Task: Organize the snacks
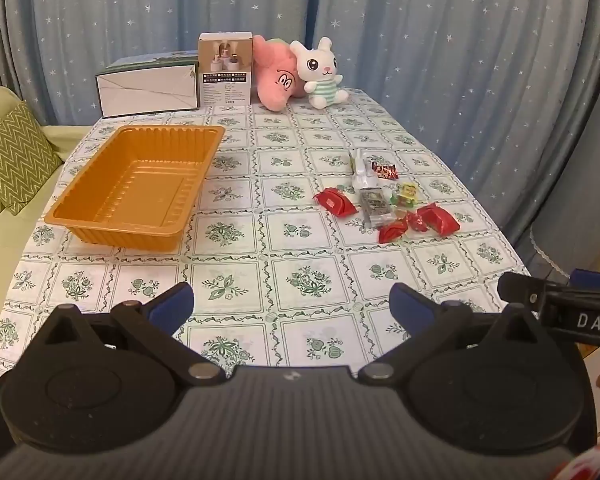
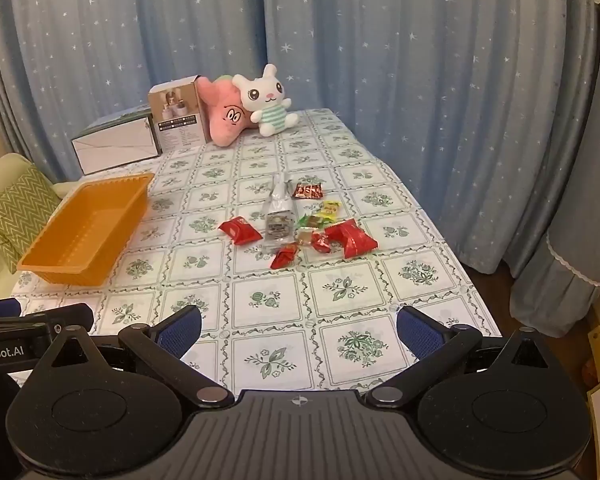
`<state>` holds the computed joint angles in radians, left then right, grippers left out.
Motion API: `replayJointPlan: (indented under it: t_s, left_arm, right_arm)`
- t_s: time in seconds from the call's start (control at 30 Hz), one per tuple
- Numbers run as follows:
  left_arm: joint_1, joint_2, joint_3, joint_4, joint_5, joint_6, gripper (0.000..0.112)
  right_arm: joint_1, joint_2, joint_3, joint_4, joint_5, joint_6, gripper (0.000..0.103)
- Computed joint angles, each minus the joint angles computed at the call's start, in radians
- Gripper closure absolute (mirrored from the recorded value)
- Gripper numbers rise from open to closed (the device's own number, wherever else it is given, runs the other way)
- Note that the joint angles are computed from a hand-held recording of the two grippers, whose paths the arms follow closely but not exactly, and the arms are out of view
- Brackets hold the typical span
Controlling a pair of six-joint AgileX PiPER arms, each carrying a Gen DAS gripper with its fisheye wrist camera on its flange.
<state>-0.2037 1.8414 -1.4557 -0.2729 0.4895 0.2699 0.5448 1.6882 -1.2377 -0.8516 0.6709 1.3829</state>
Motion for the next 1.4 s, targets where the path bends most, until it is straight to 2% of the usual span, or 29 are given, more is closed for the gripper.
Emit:
replayJointPlan:
  t_s: [0.07, 0.17, 0.27, 0.33, 0.53, 1.4]
  left_arm:
    - [-0.007, -0.001, 0.003, 0.037, -0.007, -0.026, 0.009]
    - [-0.006, 0.007, -0.013, -0.009, 0.019, -0.010, 0.009]
    - [-0.020, 0.009, -0.019, 0.006, 0.021, -0.034, 0.009]
    - [0.019, 0.014, -0.010, -0.065, 0.020, 0.051, 0.009]
    - [0.024, 0.019, -0.010, -0.095, 0.019, 0.074, 0.009]
    - [0.018, 0.006, -0.008, -0.086, 0.016, 0.071, 0.009]
  right_arm:
    - [0.000, 0.002, -0.001, 0.003, -0.003, -0.003, 0.000]
    - [0.000, 0.003, -0.001, 0.006, -0.003, -0.007, 0.000]
    - [0.000, 0.005, -0.001, 0.009, -0.005, -0.007, 0.000]
    - [0.017, 0.019, -0.006, -0.025, 0.012, 0.027, 0.000]
    - [0.007, 0.011, 0.003, -0.014, 0.005, 0.015, 0.000]
    - [-0.003, 0.004, -0.002, 0.001, 0.005, -0.005, 0.000]
